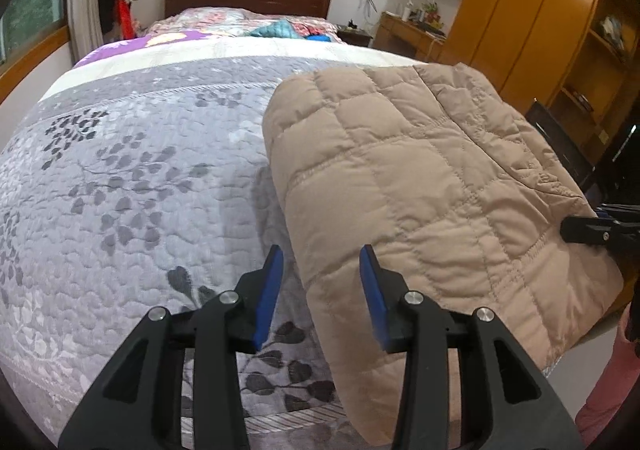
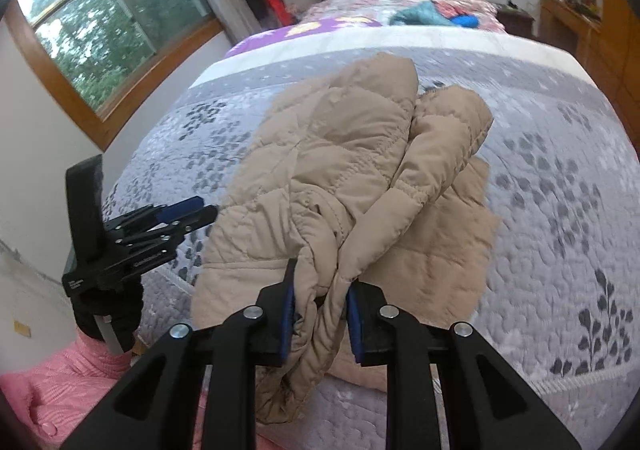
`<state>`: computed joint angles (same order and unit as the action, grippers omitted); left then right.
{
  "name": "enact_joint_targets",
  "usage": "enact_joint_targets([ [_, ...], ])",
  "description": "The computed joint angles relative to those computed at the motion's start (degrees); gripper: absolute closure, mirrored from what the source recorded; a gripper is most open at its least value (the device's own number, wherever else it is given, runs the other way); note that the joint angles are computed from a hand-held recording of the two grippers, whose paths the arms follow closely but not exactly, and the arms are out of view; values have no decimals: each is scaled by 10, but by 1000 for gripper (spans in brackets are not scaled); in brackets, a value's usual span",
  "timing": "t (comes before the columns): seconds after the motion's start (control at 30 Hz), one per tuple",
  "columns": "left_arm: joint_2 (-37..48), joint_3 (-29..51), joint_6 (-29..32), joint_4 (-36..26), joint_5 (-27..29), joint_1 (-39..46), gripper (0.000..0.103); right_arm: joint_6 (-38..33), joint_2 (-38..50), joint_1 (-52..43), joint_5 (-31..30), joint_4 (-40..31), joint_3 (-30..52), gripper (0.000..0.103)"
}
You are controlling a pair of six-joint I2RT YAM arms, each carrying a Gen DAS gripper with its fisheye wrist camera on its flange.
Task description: Fold large clothes
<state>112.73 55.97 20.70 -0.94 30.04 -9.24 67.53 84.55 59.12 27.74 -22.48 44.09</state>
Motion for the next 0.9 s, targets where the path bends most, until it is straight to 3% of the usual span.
enact_joint_targets([
  [0.17, 6, -20, 1, 30, -18, -29, 63, 46, -35, -9, -14, 71, -110, 81],
  [0.23, 10, -29, 2, 47, -27, -41, 63, 53, -33, -22, -34, 134, -159, 81],
  [0.37, 22, -50, 11, 88, -51, -63, 63, 60, 26, -52, -79, 282, -232, 79],
  [0.53, 64, -35, 14, 105, -67, -81, 63, 46, 127, -91, -117, 555, -333, 77],
  [0.63, 85, -26, 11, 114, -76, -91, 63, 36, 153, -102, -123, 594, -343, 78],
  [0.9, 106, -25, -12, 136, -69, -94, 63, 37, 198, -91, -107, 611, -320, 78],
])
